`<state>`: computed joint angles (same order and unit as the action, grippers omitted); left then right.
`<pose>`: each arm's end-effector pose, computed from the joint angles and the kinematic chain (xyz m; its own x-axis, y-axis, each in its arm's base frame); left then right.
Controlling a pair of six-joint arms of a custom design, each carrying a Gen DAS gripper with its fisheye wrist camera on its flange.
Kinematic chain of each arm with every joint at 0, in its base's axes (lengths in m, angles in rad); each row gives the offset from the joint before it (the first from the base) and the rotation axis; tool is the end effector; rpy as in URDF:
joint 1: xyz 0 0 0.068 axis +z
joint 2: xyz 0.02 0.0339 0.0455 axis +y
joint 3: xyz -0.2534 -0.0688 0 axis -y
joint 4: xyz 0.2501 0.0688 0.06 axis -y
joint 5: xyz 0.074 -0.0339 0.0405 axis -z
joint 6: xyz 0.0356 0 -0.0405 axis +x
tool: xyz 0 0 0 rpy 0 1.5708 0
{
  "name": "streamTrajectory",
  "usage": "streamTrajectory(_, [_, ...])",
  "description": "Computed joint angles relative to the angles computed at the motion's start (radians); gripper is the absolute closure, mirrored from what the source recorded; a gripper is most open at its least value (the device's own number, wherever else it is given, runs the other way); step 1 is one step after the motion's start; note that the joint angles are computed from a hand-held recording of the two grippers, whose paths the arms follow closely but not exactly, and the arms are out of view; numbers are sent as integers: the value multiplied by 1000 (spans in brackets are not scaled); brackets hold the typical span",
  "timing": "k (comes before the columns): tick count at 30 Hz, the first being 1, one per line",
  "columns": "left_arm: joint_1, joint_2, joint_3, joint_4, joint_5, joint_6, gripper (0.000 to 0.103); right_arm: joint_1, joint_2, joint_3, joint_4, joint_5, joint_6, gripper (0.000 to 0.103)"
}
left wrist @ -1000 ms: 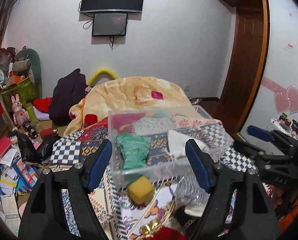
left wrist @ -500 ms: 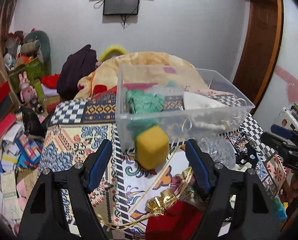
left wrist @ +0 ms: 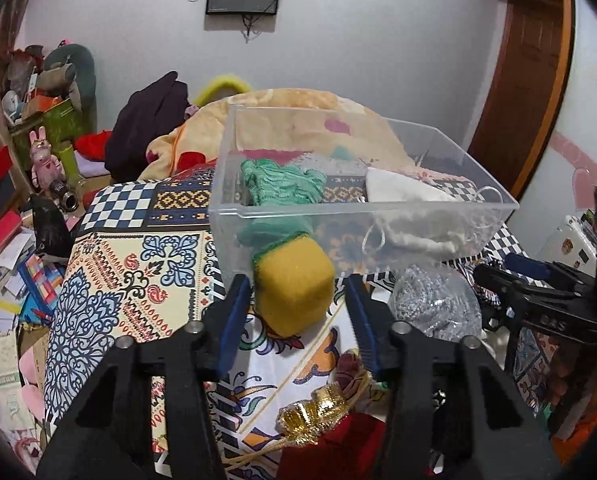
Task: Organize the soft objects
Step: 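Grasp the yellow sponge with the left tool while the right tool grasps the black beaded bracelet, then lower the sponge and bracelet into the clear box and open both tools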
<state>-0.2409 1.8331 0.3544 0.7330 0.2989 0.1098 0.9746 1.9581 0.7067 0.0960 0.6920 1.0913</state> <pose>0.2382 -0.0693 0.0414 -0.6069 0.2569 -0.7521 0.5076 0.8534 -0.1181 0.1828 0.2290 0.0367 -0.6740 0.2234 -0.7041 0.2286 0.9695 0.0887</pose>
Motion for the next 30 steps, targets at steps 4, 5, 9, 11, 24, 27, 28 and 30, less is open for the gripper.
streamTrajectory(4, [-13, 23, -7, 40, -19, 19, 66, 9, -14, -22, -5, -6, 13, 62])
streamTrajectory(5, [-9, 26, -10, 48, -16, 18, 67, 10, -15, -22, -6, -6, 13, 70])
streamTrajectory(9, [14, 8, -25, 51, 15, 25, 70, 36, -33, -47, -11, 3, 38, 87])
streamTrajectory(11, [29, -13, -40, 52, 28, 26, 71, 36, -45, -68, 9, 0, 39, 90])
streamTrajectory(24, [124, -319, -110, -66, 148, 19, 71, 149, -276, -72, -156, 206, 32, 90])
streamTrajectory(27, [111, -372, -88, -102, 138, 3, 71, 131, -293, -40, -135, 228, -55, 90])
streamTrajectory(28, [107, -384, -79, -111, 136, -4, 71, 128, -288, -29, -129, 236, -74, 90])
streamTrajectory(30, [101, -398, -63, -124, 139, -13, 71, 115, -279, -16, -102, 234, -116, 90])
